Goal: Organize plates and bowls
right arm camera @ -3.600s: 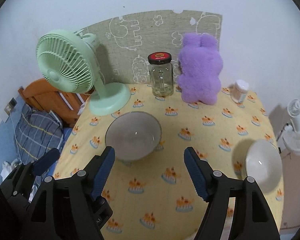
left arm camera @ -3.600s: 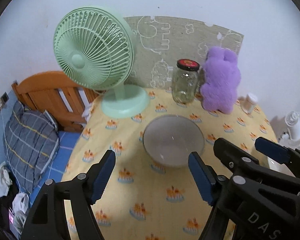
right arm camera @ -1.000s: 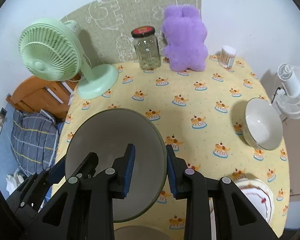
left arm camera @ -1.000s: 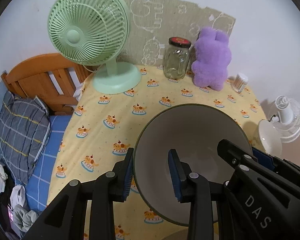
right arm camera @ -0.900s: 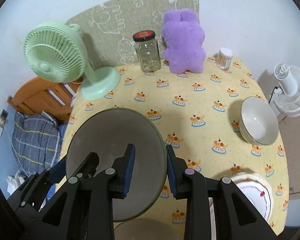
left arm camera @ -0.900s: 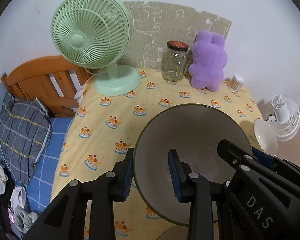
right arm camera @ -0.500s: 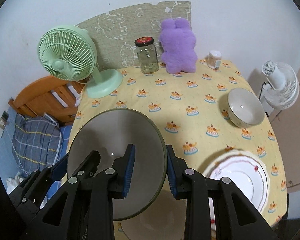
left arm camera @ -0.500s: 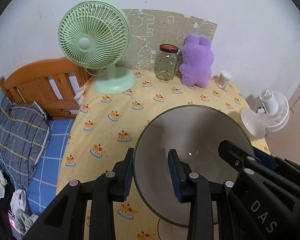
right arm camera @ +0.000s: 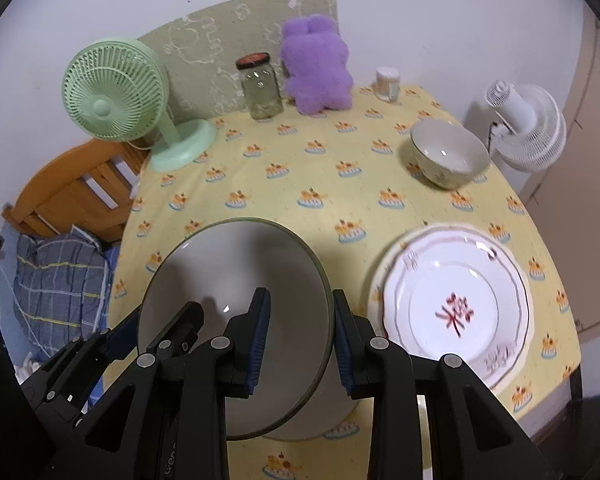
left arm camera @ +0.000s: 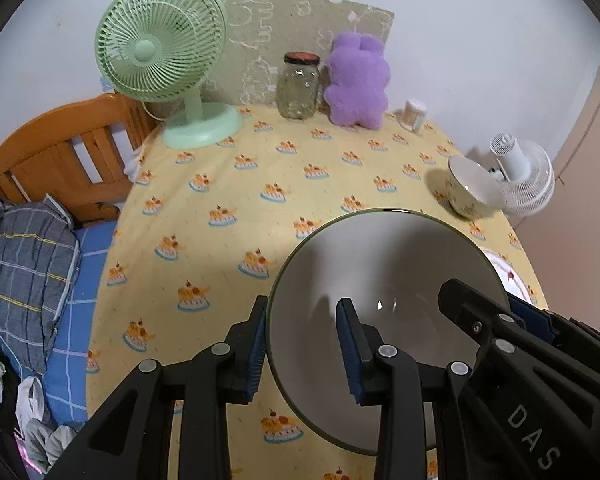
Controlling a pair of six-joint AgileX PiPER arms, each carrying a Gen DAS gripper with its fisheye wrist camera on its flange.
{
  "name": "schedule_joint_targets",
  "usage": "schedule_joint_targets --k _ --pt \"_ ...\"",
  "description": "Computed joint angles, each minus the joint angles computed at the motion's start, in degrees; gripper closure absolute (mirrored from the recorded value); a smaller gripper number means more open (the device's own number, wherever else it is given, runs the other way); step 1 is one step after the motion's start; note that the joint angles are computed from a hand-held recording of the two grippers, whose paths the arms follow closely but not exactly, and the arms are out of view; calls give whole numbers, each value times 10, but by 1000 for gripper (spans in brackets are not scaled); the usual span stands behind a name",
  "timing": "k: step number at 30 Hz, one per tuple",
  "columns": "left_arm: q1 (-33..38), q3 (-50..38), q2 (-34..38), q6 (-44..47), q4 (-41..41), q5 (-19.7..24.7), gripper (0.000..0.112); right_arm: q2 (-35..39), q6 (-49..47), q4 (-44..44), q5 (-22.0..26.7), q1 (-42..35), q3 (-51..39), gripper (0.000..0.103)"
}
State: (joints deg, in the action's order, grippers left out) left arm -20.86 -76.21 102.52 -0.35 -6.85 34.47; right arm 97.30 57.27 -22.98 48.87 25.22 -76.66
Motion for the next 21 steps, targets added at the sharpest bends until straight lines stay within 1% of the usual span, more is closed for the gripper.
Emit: schedule_joint_targets --k 8,14,21 --pt "-6 28 7 42 -37 -11 80 -14 46 -11 0 8 51 69" --pt "-8 29 21 57 -53 -12 80 -12 46 -2 -3 2 66 69" --pt "-7 19 47 54 -48 -5 80 9 27 18 -7 -8 63 70"
